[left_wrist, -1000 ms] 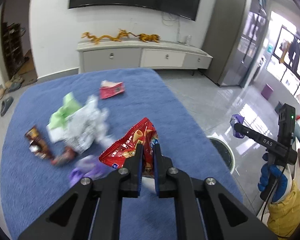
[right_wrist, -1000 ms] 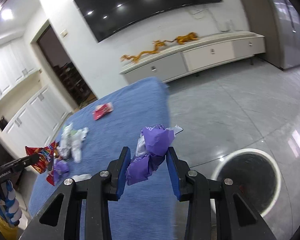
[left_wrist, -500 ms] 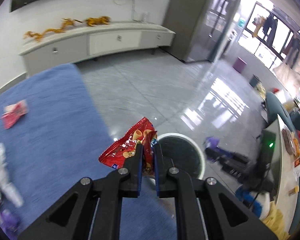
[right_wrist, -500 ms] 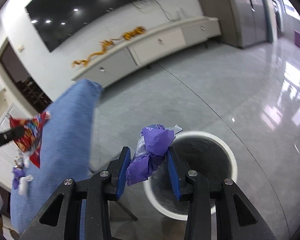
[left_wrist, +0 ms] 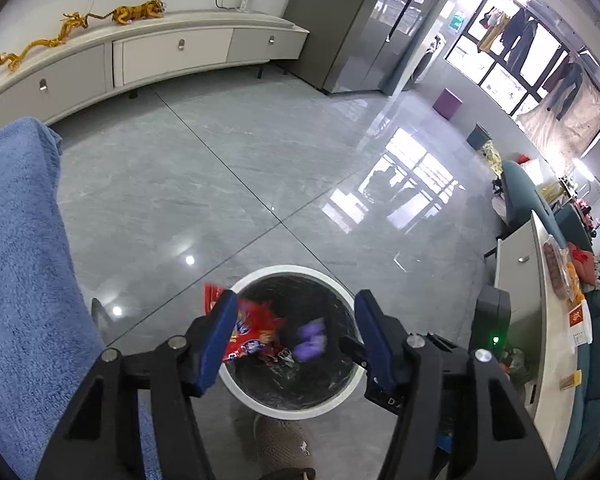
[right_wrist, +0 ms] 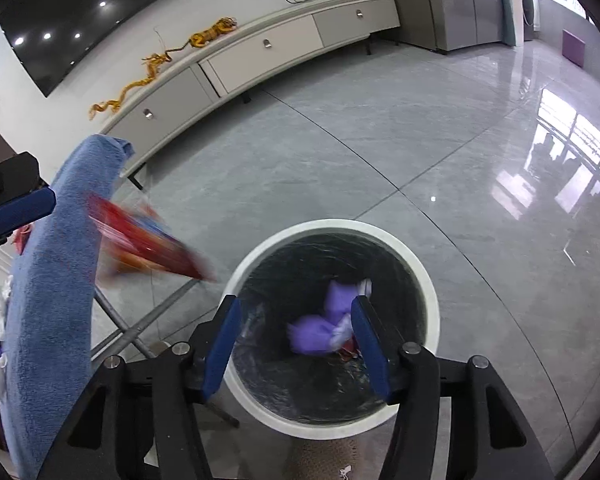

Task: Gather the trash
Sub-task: 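Grasp the red chip bag with the left tool while the right tool grasps purple tissue, drop both in bin, then move both tools back over the table toward the tissues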

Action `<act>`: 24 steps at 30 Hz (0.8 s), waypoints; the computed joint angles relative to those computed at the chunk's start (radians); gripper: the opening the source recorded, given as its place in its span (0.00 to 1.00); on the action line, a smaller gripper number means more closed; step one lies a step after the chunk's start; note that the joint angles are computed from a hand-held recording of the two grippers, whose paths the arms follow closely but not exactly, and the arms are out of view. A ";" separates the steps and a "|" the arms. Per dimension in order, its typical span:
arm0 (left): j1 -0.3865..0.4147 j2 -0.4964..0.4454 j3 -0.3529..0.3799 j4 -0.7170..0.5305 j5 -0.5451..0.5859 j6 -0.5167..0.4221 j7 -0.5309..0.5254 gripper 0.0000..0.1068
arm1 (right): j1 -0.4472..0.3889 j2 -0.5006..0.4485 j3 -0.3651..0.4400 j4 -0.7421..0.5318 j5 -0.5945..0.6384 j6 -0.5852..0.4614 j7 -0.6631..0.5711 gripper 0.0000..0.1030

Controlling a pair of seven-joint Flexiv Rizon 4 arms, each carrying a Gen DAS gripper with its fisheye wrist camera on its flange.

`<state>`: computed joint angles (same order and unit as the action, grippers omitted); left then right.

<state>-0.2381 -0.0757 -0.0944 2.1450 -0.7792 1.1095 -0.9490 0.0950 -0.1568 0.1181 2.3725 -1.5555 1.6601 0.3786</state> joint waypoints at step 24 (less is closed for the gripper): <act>0.029 0.425 0.204 0.280 0.189 0.196 -0.051 0.55 | 0.283 0.182 0.145 -0.086 0.487 -0.274 -0.448 0.54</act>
